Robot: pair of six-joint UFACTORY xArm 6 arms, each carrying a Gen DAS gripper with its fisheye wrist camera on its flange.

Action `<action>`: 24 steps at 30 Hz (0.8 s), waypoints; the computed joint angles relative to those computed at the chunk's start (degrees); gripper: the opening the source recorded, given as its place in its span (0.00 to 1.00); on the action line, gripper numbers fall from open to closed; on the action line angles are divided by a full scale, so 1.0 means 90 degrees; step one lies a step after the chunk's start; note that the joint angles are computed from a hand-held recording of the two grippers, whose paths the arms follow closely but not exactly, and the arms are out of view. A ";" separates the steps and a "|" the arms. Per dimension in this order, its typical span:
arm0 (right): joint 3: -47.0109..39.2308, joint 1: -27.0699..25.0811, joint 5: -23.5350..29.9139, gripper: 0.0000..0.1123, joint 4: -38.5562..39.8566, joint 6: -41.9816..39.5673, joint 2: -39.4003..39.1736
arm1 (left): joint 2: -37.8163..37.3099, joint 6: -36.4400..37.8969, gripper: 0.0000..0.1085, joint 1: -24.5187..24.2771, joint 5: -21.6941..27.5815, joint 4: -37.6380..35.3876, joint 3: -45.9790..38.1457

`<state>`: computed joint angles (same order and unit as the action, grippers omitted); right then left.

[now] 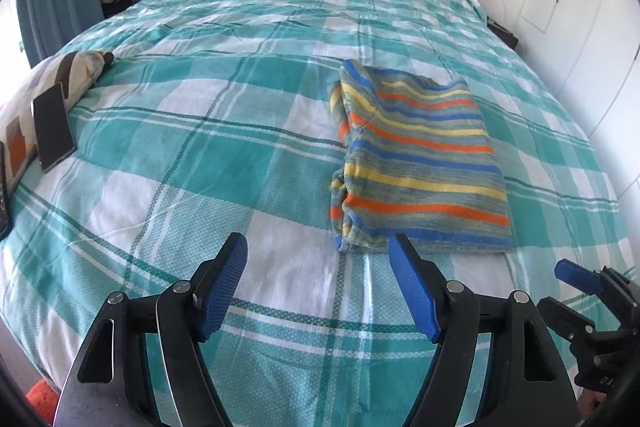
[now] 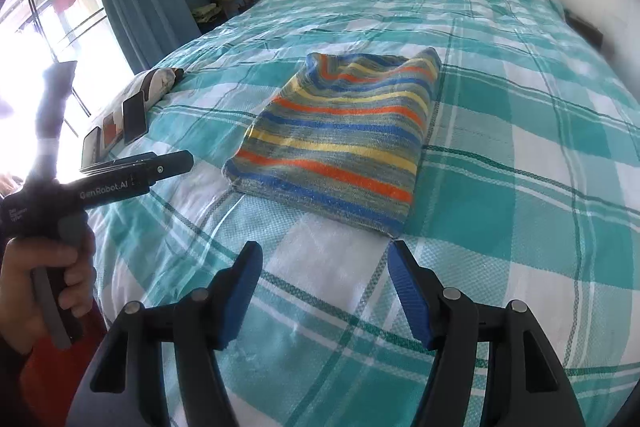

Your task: Fold small clothes

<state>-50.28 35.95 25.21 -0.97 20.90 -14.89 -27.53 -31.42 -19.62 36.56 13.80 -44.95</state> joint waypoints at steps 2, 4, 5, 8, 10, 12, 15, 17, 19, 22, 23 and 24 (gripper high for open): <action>0.0105 0.0027 0.0047 0.58 -0.0130 0.0152 -0.0126 | -0.0042 -0.0017 0.70 -0.0027 0.0024 0.0025 0.0010; 0.0185 0.0027 0.0094 0.58 -0.0179 0.0217 -0.0211 | -0.0059 0.0003 0.70 -0.0045 0.0010 0.0015 0.0027; 0.0219 0.0015 0.0098 0.58 -0.0202 0.0240 -0.0238 | -0.0054 0.0039 0.70 -0.0051 -0.0003 -0.0018 0.0037; 0.0335 -0.0059 0.0043 0.58 -0.0054 0.0122 -0.0301 | -0.0006 0.0538 0.72 0.0043 -0.0153 -0.0635 0.0113; 0.0388 -0.0161 0.0009 0.58 0.0112 0.0013 -0.0313 | 0.0094 0.1335 0.72 0.0216 -0.0313 -0.1683 0.0161; 0.0376 -0.0288 -0.0004 0.58 0.0348 -0.0172 -0.0272 | 0.0285 0.2118 0.72 0.0394 -0.0383 -0.2613 0.0085; 0.0140 -0.0550 -0.0052 0.58 0.0914 -0.0692 -0.0002 | 0.0825 0.3041 0.73 0.0689 -0.0505 -0.3692 -0.0321; -0.0149 -0.0750 -0.0206 0.59 0.1296 -0.0996 0.0318 | 0.1319 0.3545 0.77 0.0813 -0.0514 -0.4332 -0.0748; -0.0607 -0.0933 -0.0359 0.62 0.1831 -0.1364 0.0794 | 0.1864 0.3983 0.78 0.0892 -0.0384 -0.4751 -0.1260; -0.1458 -0.1102 -0.0367 0.66 0.2942 -0.2186 0.1648 | 0.2666 0.4059 0.78 0.0926 -0.0177 -0.4614 -0.2000; -0.1766 -0.1147 -0.0277 0.66 0.3215 -0.2357 0.1950 | 0.2884 0.4025 0.78 0.0927 -0.0099 -0.4516 -0.2191; -0.2067 -0.1198 -0.0171 0.66 0.3423 -0.2448 0.2246 | 0.3103 0.3983 0.78 0.0916 -0.0035 -0.4433 -0.2372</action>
